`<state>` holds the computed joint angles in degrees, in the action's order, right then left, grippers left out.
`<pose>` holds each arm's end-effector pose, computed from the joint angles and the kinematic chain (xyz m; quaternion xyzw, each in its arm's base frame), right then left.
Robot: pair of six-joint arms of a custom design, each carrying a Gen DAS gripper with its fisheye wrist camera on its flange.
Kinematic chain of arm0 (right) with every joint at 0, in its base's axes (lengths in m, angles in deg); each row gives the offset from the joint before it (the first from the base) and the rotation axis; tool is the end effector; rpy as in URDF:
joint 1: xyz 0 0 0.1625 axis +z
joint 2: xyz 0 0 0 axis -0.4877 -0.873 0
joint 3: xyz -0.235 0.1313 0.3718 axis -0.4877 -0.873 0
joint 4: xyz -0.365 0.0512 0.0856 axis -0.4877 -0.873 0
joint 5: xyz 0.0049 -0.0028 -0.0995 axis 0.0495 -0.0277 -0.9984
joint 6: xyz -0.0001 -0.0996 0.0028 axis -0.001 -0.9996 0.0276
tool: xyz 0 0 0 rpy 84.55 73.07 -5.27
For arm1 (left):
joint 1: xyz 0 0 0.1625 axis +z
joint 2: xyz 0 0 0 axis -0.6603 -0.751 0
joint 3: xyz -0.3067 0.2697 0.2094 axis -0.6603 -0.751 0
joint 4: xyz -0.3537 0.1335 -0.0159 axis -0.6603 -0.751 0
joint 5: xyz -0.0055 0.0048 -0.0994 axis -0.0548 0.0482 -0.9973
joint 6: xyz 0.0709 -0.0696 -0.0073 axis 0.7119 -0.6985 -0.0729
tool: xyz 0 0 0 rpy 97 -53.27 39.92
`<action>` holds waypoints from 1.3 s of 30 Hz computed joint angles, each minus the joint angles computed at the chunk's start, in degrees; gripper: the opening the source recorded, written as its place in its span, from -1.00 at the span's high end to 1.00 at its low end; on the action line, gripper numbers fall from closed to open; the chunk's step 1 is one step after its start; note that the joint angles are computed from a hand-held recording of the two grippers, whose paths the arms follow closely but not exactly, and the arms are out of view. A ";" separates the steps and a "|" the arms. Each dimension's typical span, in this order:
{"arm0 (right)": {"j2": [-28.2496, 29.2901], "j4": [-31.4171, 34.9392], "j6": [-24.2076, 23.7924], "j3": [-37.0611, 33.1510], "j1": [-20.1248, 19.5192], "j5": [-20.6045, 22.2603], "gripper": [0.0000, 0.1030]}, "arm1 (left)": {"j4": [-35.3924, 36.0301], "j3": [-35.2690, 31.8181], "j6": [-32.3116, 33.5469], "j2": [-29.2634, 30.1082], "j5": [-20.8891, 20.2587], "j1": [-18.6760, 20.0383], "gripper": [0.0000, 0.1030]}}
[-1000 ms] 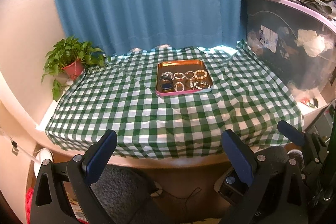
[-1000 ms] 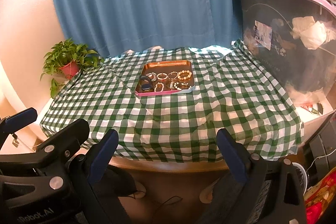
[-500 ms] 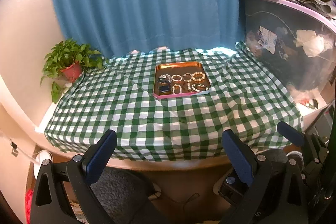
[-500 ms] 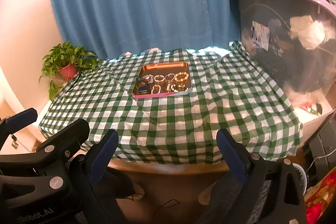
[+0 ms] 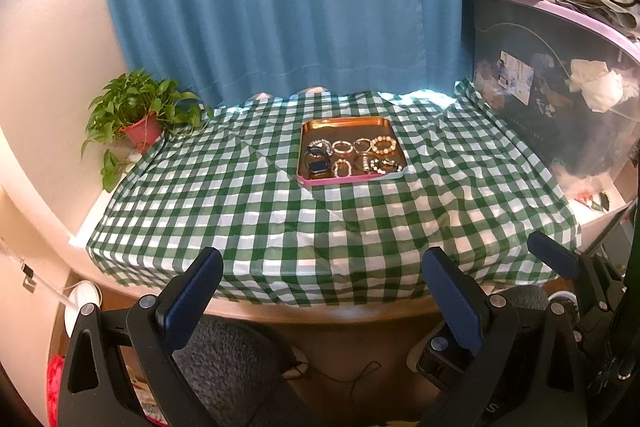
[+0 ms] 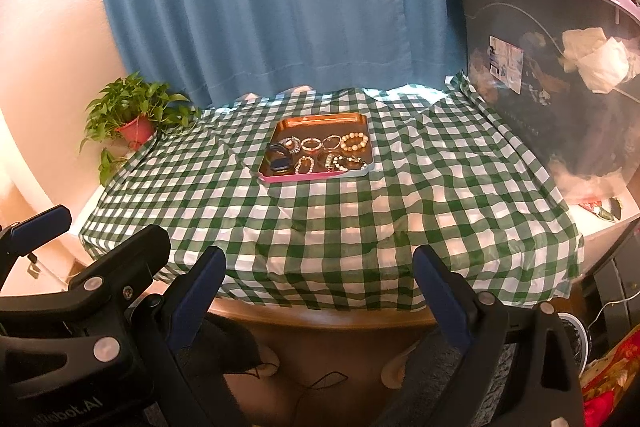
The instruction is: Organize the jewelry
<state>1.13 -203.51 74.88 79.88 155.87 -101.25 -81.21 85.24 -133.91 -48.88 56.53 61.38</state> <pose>0.3769 -0.3910 0.1854 0.2115 -0.8874 0.3277 0.2459 -0.3274 -0.3530 0.2820 0.1006 0.8250 -0.3720 0.4133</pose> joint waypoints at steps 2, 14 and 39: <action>0.11 0.02 0.00 -0.06 0.08 -0.08 -0.82 | 0.07 0.01 -0.05 -0.04 0.05 -0.02 -0.93; 0.08 0.96 -0.89 -0.88 0.29 0.57 -0.82 | 0.11 0.04 -0.46 -0.16 -0.21 0.09 -0.93; 0.37 1.30 -1.24 -1.51 0.32 0.88 -0.82 | 1.76 -0.61 -3.02 0.62 0.17 -0.10 -0.94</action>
